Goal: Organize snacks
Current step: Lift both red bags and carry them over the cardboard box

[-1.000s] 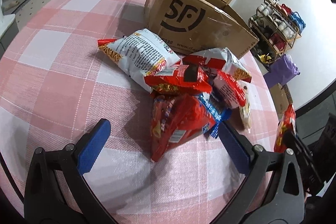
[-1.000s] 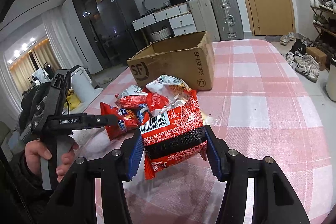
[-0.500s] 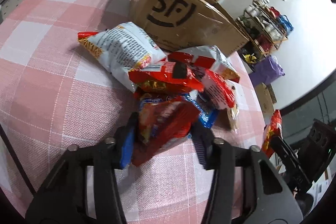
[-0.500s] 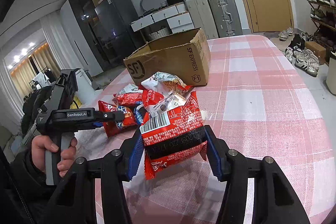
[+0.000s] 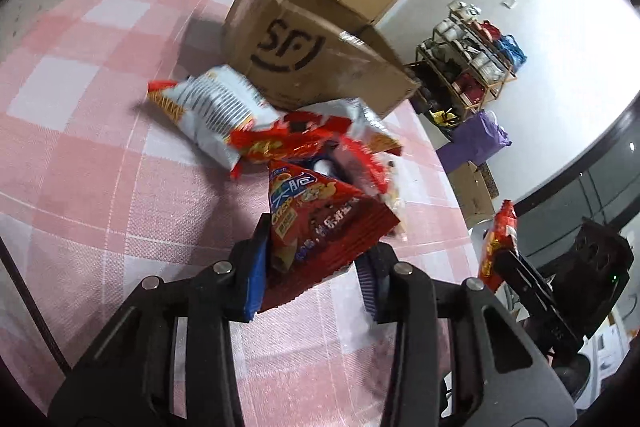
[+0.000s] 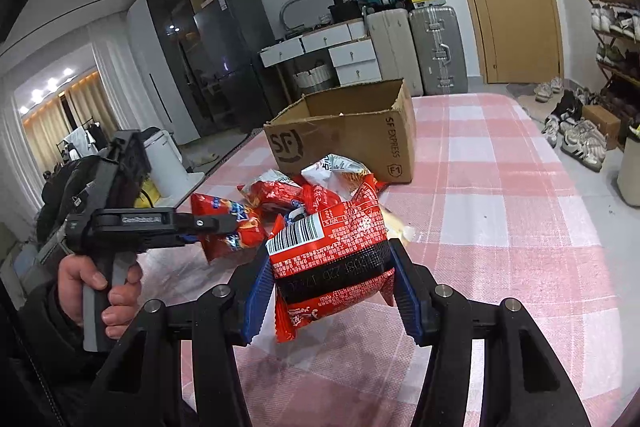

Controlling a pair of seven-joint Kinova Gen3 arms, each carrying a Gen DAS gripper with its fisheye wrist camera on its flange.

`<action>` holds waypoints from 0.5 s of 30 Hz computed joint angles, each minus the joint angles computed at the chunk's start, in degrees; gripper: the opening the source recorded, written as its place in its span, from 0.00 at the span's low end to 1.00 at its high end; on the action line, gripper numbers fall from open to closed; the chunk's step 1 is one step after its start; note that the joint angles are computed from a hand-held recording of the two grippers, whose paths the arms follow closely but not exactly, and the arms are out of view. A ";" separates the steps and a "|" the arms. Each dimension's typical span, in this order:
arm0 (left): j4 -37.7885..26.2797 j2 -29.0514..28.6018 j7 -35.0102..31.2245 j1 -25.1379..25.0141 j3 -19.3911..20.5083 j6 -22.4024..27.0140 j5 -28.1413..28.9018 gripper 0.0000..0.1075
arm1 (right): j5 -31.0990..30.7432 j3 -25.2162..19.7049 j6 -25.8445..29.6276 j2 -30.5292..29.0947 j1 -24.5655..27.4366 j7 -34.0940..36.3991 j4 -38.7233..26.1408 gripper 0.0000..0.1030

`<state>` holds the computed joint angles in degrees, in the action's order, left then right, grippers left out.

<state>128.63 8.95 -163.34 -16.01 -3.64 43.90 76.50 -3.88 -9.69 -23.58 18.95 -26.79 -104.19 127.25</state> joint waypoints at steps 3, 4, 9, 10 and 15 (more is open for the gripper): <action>1.29 -3.19 -1.78 -0.21 -0.46 0.28 0.56 0.33 | -3.68 1.86 -0.16 -1.56 -2.90 2.31 0.80 0.53; 1.46 -4.42 -1.36 0.02 -0.62 -0.15 -0.04 0.33 | -5.38 2.60 -0.03 -2.15 -4.14 3.61 0.94 0.53; 0.90 -8.80 3.40 0.63 -1.81 -0.55 -5.39 0.33 | -11.01 3.71 0.26 -4.28 -7.43 8.04 1.00 0.53; 1.18 -10.03 3.75 0.77 -1.97 -0.61 -5.95 0.33 | -9.92 2.21 -0.04 -4.56 -5.89 6.96 1.11 0.53; 1.63 -15.70 4.56 1.37 -3.89 -0.30 -9.28 0.33 | -10.06 1.55 0.31 -6.61 -5.76 7.53 0.53 0.53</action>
